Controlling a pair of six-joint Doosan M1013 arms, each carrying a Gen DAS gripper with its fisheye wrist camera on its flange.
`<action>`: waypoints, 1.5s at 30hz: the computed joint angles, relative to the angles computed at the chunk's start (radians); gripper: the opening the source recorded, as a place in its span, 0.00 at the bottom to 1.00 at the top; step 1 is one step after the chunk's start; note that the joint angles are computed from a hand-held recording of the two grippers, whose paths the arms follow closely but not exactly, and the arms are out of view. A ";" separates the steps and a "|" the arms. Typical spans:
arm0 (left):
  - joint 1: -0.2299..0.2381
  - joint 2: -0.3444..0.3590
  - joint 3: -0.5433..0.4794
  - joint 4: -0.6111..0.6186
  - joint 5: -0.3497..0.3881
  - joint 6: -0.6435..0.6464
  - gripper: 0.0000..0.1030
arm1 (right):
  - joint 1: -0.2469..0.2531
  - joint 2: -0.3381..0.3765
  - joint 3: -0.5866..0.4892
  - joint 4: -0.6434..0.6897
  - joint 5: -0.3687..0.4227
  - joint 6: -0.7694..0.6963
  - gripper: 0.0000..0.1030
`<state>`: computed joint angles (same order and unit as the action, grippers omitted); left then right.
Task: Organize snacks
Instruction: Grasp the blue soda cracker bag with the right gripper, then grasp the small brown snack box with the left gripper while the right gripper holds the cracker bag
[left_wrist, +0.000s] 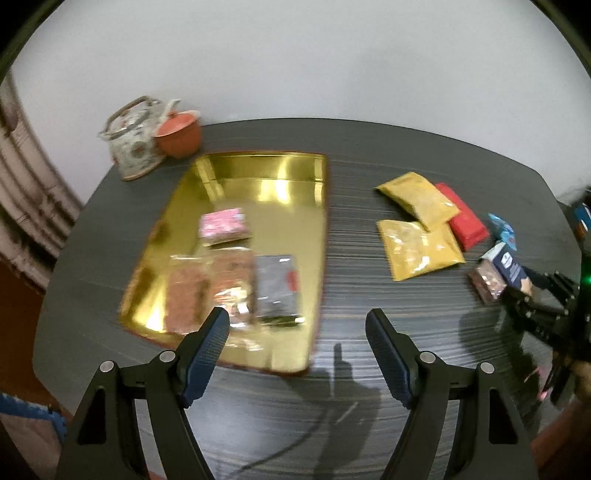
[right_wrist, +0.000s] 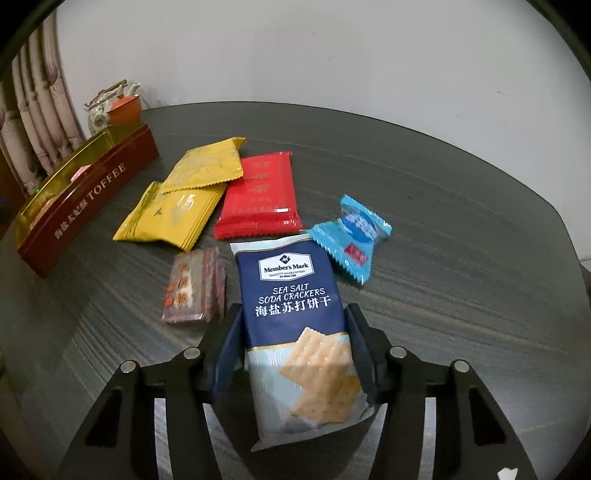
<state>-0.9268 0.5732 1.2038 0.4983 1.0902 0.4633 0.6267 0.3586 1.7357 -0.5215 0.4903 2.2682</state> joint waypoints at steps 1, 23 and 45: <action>-0.001 0.011 -0.015 -0.011 -0.002 0.007 0.74 | 0.006 -0.007 0.009 -0.019 0.007 0.029 0.49; -0.029 0.170 -0.242 -0.144 0.038 0.158 0.74 | -0.032 -0.060 0.085 -0.299 0.169 0.579 0.49; -0.025 0.325 -0.505 -0.271 0.089 0.226 0.74 | -0.057 -0.042 0.063 -0.321 0.147 0.581 0.50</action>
<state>-0.9518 0.8983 0.6986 0.2272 1.1789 0.6892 0.5697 0.3166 1.7987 -0.8428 0.6376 2.8493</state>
